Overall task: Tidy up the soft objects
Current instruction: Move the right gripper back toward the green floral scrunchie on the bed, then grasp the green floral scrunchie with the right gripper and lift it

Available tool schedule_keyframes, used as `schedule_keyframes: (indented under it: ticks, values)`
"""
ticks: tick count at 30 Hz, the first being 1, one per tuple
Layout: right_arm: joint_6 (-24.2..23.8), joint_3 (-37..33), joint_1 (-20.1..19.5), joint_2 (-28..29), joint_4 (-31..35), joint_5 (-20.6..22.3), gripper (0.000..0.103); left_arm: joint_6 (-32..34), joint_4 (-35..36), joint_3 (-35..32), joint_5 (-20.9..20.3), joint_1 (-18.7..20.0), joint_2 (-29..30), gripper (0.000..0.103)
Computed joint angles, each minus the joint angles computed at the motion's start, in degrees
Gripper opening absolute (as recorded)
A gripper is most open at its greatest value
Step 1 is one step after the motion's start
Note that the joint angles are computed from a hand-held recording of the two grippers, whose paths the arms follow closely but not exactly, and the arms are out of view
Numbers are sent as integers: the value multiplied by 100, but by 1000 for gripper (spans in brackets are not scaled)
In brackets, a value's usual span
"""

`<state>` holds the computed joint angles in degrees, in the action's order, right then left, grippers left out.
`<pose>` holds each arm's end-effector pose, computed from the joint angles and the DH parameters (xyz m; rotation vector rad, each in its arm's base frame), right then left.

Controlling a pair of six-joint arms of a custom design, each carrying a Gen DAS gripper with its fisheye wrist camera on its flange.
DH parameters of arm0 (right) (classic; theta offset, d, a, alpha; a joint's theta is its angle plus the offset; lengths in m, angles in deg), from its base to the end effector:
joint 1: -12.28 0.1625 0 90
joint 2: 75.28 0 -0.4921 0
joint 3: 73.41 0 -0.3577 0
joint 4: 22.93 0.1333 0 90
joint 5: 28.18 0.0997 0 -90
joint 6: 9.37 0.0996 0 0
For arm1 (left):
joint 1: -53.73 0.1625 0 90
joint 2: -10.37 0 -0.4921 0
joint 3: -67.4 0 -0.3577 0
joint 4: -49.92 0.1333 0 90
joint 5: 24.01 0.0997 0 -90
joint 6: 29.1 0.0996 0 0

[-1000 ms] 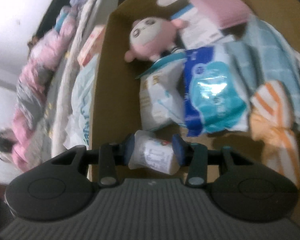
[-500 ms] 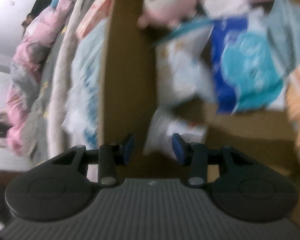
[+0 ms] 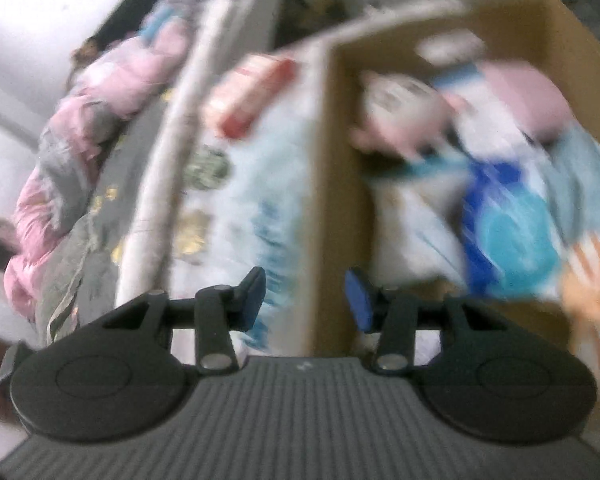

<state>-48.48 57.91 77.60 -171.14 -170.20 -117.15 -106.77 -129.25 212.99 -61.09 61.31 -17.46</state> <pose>-0.0320 -0.3932 0.3891 0.3712 -2.8917 0.4907 -0.2965 -0.2541 -0.0247 0.3887 2.2975 -1.0314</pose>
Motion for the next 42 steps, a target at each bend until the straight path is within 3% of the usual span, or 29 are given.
schedule_keyframes:
  ticks: [3, 7, 11, 15, 22, 30, 38, 42]
  values:
    - [102, -5, 652, 436, -248, -158, 52, -128, 800, -160, 202, 329, -233, 71]
    - [312, -147, 1570, 1384, -745, -632, 56, 26, 1174, -359, 340, 866, -409, 84]
    - [386, -505, 2253, 2383, -1124, -938, 68, 251, 1374, -576, 493, 1362, -413, 86]
    - [549, -1119, 2673, 3439, -1266, -1251, 69, 542, 1601, -885, 530, 1852, -345, 85]
    - [415, -2035, 2871, 4797, -1580, -1699, 69, 1286, 1044, -1107, 551, 2337, -63, 85]
    - [196, -2644, 2815, 5696, -1796, -1978, 69, 1513, 869, -1276, 429, 2705, 30, 78]
    - [147, -2793, 2722, 5992, -1780, -2244, 69, 1644, 990, -1417, 578, 2746, 134, 78]
    - [86, -2768, 2691, 6015, -1803, -2250, 64, 1689, 915, -1418, 634, 2745, 158, 67]
